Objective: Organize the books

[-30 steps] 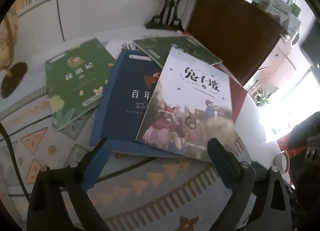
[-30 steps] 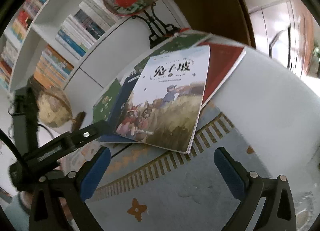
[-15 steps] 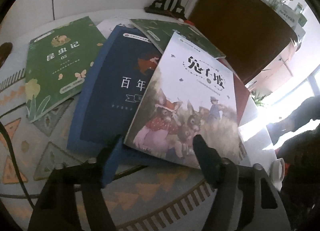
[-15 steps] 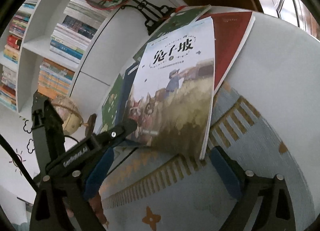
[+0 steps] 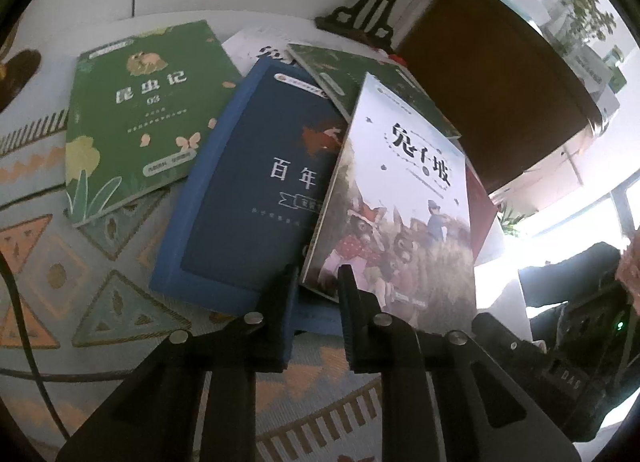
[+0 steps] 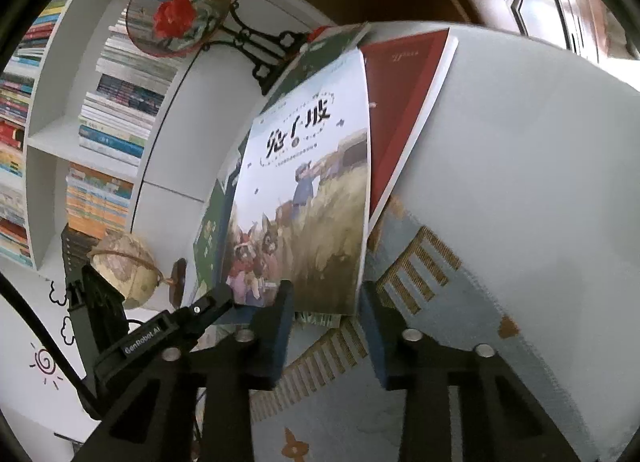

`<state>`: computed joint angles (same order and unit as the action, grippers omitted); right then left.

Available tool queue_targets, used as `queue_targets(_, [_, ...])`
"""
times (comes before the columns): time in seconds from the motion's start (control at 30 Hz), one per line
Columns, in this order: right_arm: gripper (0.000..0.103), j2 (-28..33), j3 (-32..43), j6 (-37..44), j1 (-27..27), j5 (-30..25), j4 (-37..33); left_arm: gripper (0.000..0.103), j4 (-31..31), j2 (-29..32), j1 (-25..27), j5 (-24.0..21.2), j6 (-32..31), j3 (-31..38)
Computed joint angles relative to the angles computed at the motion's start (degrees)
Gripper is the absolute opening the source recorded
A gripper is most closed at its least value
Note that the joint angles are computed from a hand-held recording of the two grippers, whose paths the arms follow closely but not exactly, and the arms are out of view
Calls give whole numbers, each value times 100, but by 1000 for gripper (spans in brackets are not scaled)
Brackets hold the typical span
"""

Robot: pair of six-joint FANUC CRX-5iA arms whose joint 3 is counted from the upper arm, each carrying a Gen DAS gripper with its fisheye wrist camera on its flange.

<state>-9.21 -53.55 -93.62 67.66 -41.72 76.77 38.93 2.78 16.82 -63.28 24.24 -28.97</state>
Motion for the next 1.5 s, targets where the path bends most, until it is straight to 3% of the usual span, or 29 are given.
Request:
queue_targets(0.13, [11,-25,164,590,211,-341,-369,14,88,-188,-11,87,-176,-137])
queue_targets(0.43, [9,-150,270,1035,398,-712,-230,13,377,-418,102,46,-386,-244])
queue_targets(0.67, [9,-208,173,1221,470,-85,-610,13,-24,-531,398,-111,-379,-368])
queue_targets(0.9, [13,-150,191,1434,849,244,-1704,17,-561,-529,894,-397,-512,-544])
queue_targets(0.97, [18,-233,111,1232,809,290,-1597,21,-555,-558,922,-297,-549,-575])
queue_targets(1.0, [27,-265,114,1286,791,303,-1634,24,-500,-560,912,-229,-573,-577])
queue_targets(1.03, [42,-285,117,1340,752,320,-1594,25,-438,-562,896,-175,-586,-575])
queue_targets(1.13, [64,-114,477,2169,808,-44,-2058,29,-193,-477,738,-67,-614,-501])
queue_targets(1.23, [65,8,676,2684,792,-293,-2260,34,-245,-251,488,-149,-539,-297])
queue_targets(1.3, [66,-74,448,2382,539,174,-1921,34,-509,-75,347,-296,-407,-114])
queue_targets(1.4, [69,-42,405,2402,392,263,-1657,34,-556,39,230,-407,-390,-72])
queue_targets(1.5, [80,66,481,2674,271,379,-1562,34,-606,35,190,-428,-304,-44])
